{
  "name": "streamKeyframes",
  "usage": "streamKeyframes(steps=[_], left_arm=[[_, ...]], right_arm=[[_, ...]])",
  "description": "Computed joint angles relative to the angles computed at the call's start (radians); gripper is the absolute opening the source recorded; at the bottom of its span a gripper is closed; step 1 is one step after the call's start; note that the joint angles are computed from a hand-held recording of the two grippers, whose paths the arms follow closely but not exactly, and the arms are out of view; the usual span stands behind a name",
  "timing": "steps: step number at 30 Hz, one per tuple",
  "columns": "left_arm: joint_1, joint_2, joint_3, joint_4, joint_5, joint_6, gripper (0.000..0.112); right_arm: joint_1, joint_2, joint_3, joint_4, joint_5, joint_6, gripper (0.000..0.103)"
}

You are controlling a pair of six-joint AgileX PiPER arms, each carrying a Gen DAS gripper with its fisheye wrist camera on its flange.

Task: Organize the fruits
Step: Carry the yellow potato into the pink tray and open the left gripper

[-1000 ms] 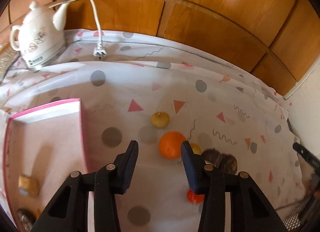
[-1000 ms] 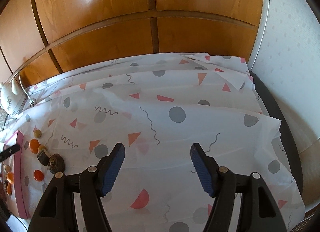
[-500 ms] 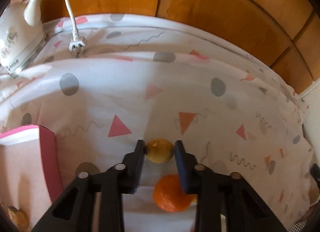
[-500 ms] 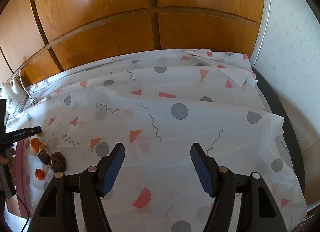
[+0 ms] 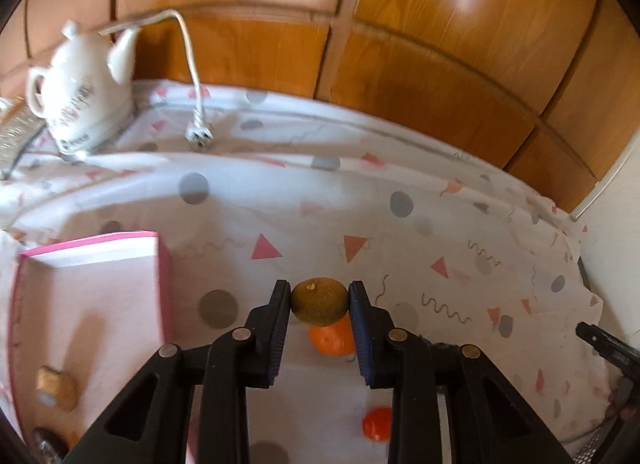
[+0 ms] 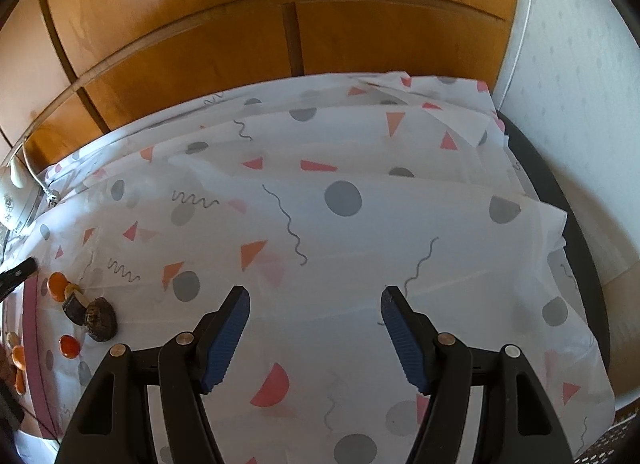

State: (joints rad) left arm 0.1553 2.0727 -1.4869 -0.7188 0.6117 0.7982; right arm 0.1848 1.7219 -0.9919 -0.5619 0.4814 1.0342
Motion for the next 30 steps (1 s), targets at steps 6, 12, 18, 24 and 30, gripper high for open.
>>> streamKeyframes(steps=[6,12,18,24,30], left_arm=[[0.065,-0.139,0.172,-0.132,-0.043,0.163,0.03],[0.153,-0.229,0.291,-0.225,-0.037,0.294,0.03],[0.249,-0.285,0.362,-0.276,-0.009,0.38,0.03],[0.351,-0.288,0.377,-0.287,0.03,0.419,0.03],[0.483,-0.23,0.337,-0.278,0.086,0.43,0.03]], right_arm=[[-0.001,0.003,-0.002,-0.002,0.01,0.007,0.069],[-0.002,0.009,-0.01,-0.015,0.019,0.012,0.069],[0.004,0.014,-0.011,-0.032,0.018,0.014,0.069],[0.013,0.024,-0.016,-0.041,0.018,0.007,0.069],[0.023,0.024,-0.012,-0.077,0.021,0.036,0.069]])
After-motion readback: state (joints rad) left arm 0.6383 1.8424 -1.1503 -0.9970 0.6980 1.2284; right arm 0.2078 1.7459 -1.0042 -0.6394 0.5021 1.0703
